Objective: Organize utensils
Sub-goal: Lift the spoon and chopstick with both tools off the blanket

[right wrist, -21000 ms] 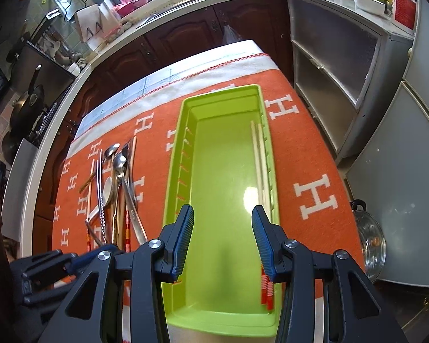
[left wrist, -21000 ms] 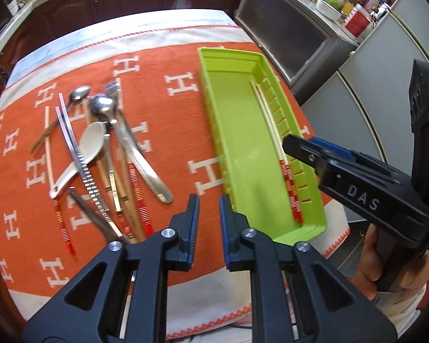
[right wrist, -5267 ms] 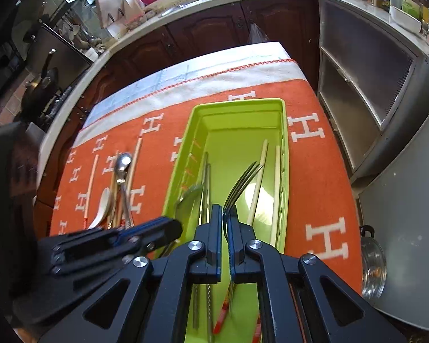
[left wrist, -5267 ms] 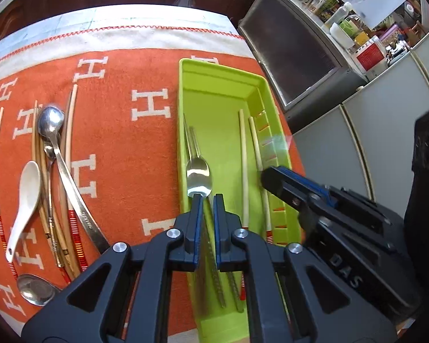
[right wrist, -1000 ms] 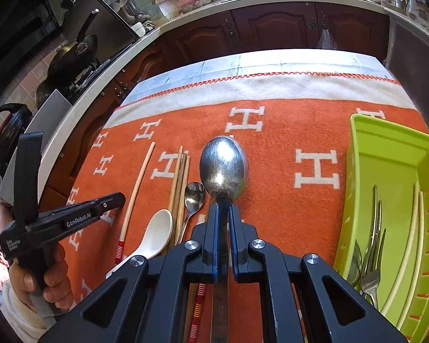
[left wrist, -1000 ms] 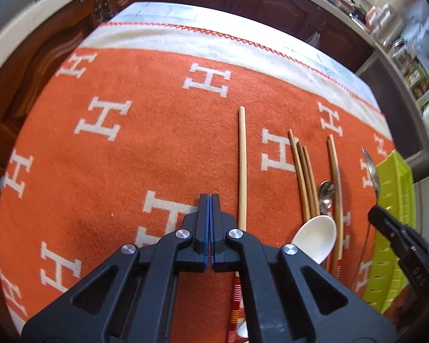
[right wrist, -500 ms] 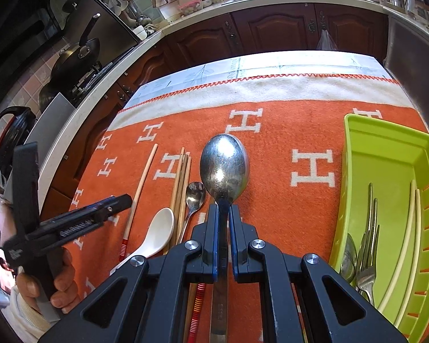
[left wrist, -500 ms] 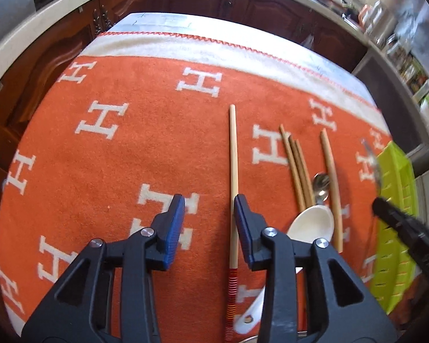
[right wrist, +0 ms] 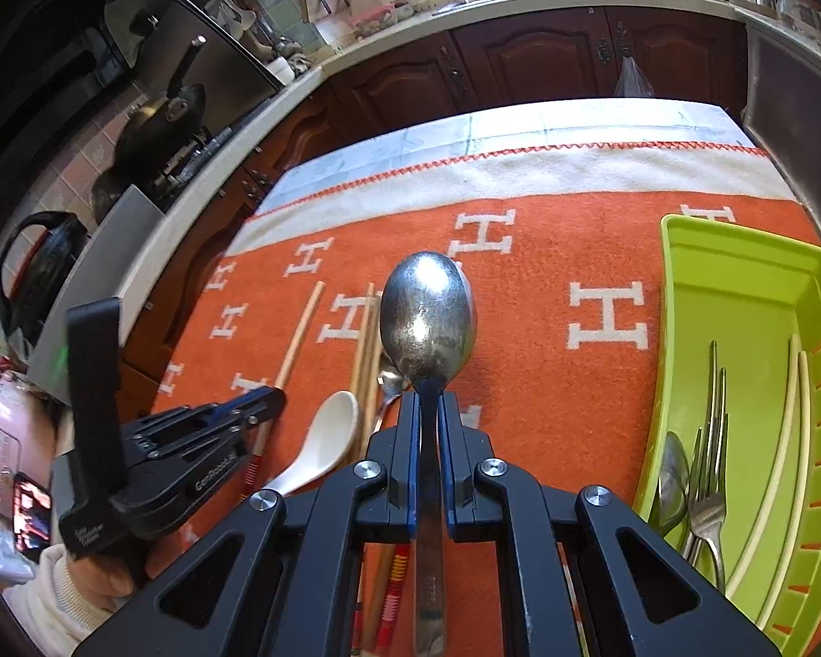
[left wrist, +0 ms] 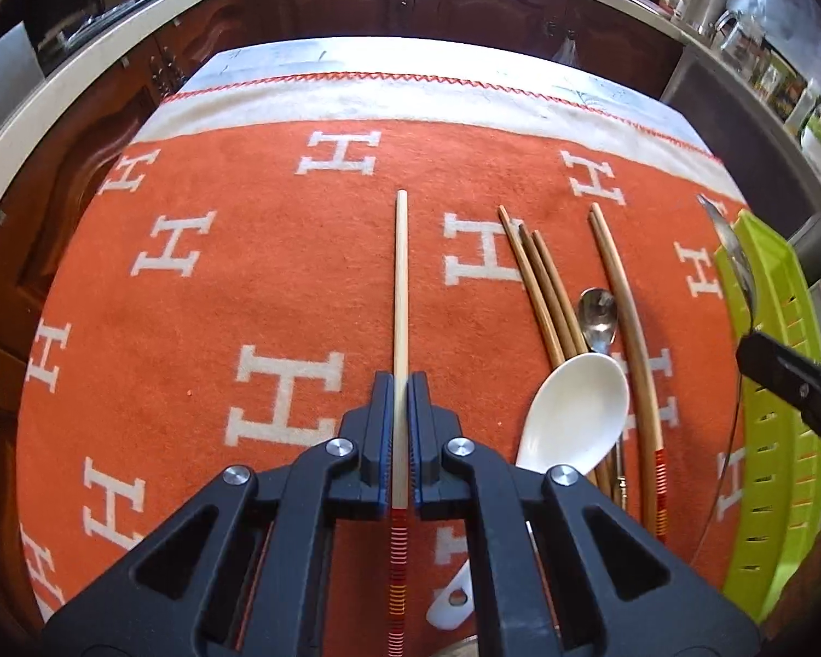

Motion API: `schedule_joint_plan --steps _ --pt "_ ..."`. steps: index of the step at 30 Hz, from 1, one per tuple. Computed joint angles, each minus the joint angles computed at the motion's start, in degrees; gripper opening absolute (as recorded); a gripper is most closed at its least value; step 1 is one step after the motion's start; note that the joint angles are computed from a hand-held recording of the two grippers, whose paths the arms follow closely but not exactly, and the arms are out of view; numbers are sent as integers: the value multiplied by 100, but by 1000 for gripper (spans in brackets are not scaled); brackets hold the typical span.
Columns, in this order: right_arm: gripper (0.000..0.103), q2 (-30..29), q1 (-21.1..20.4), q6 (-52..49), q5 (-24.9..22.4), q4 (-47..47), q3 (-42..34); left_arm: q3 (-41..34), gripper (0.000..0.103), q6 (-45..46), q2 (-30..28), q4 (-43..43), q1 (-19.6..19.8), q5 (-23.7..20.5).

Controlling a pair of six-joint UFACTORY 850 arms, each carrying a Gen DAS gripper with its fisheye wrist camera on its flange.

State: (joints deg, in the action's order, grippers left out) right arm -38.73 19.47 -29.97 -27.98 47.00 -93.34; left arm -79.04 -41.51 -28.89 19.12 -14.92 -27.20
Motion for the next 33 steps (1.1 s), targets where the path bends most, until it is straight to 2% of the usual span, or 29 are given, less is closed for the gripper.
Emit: schedule_joint_plan --steps 11,20,21,25,27,33 --pt "6 793 -292 -1540 -101 1910 994 298 3 132 746 -61 -61 254" --pt "5 1511 -498 -2221 -75 2550 1735 317 3 573 1037 -433 -292 247" --pt "0 1579 -524 -2266 -79 2585 1796 319 3 558 1056 -406 -325 243" --pt "0 1728 -562 -2255 -44 2479 1864 348 3 506 1108 -343 -386 228" --pt "0 1653 -483 -1686 112 1793 1693 382 3 538 1134 -399 -373 239" --pt "0 1171 -305 -294 145 329 1087 542 3 575 1238 -509 -278 270"
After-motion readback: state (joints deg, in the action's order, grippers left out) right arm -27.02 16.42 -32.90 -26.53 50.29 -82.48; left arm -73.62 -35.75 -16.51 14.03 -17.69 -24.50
